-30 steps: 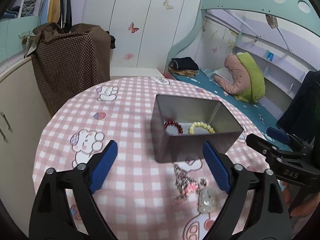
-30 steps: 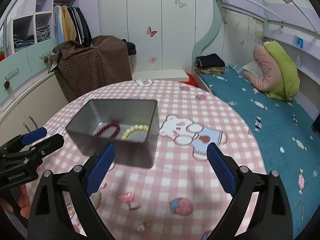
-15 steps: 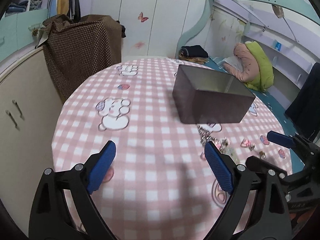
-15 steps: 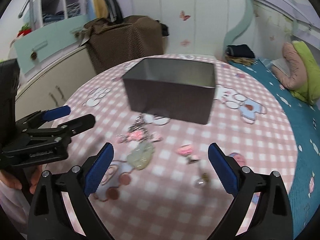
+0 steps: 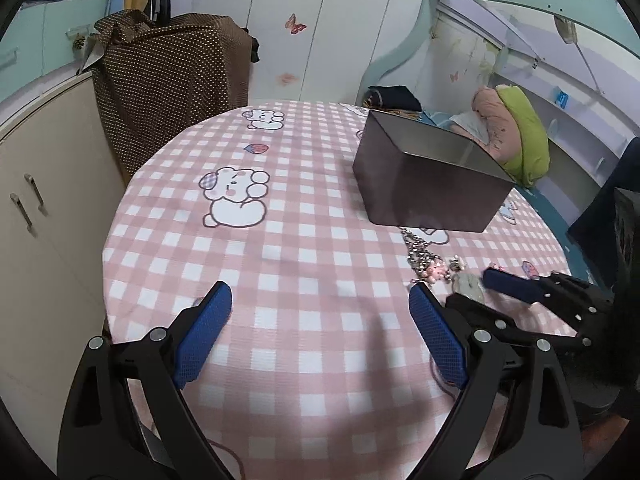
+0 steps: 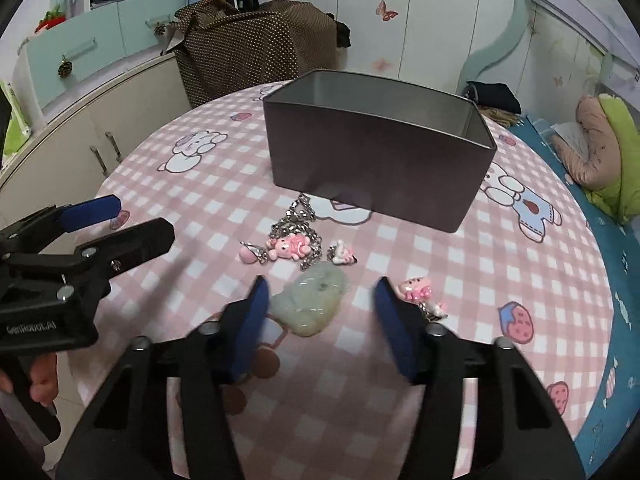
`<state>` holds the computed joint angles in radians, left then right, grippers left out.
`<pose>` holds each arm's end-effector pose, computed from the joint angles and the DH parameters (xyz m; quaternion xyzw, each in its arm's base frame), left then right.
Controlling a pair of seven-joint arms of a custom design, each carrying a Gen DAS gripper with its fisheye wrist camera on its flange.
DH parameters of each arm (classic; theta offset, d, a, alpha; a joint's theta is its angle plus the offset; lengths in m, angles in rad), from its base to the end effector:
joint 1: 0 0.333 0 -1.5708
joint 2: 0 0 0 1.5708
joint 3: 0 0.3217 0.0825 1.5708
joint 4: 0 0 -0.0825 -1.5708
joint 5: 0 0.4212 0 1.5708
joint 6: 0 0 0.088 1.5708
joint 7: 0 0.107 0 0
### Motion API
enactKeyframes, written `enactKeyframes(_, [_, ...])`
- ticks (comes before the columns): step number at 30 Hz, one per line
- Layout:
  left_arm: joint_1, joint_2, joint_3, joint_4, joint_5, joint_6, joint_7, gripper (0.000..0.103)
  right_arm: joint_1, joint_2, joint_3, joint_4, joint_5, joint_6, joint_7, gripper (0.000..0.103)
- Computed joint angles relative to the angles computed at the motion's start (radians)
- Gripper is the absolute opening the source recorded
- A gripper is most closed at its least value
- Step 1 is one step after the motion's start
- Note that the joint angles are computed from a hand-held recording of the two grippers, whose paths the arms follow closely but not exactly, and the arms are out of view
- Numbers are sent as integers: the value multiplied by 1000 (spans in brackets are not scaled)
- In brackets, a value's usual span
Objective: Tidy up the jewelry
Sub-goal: 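Close the right tool on the jade pendant while the left tool grasps the silver chain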
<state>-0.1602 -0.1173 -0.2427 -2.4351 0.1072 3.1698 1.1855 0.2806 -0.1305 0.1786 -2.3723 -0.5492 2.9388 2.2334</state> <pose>0.4994 -0.2255 0.4297 -0.5987 0.6871 -0.3664 0.1877 0.4789 0.2760 0.4305 -0.7523 0.5525 -0.2210 0.2829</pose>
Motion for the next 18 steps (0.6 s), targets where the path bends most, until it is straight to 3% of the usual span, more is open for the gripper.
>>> enactKeyframes(2, [-60, 2, 48, -1, -60, 7, 55, 91, -2, -2, 2, 0, -12, -2, 4, 37])
enactKeyframes(10, [-158, 10, 108, 4, -210, 18, 201, 91, 9, -4, -14, 0, 57, -12, -23, 36])
enactKeyframes(14, [-243, 17, 169, 16, -341, 18, 326, 91, 0, -24, -14, -12, 68, -3, -19, 30])
enactKeyframes(15, [-257, 21, 177, 20, -374, 18, 357, 91, -1, -31, -16, -20, 77, 14, -26, 20])
enactKeyframes(18, [-317, 29, 211, 34, -500, 19, 482, 90, -2, -44, -17, -26, 105, 20, -65, 12])
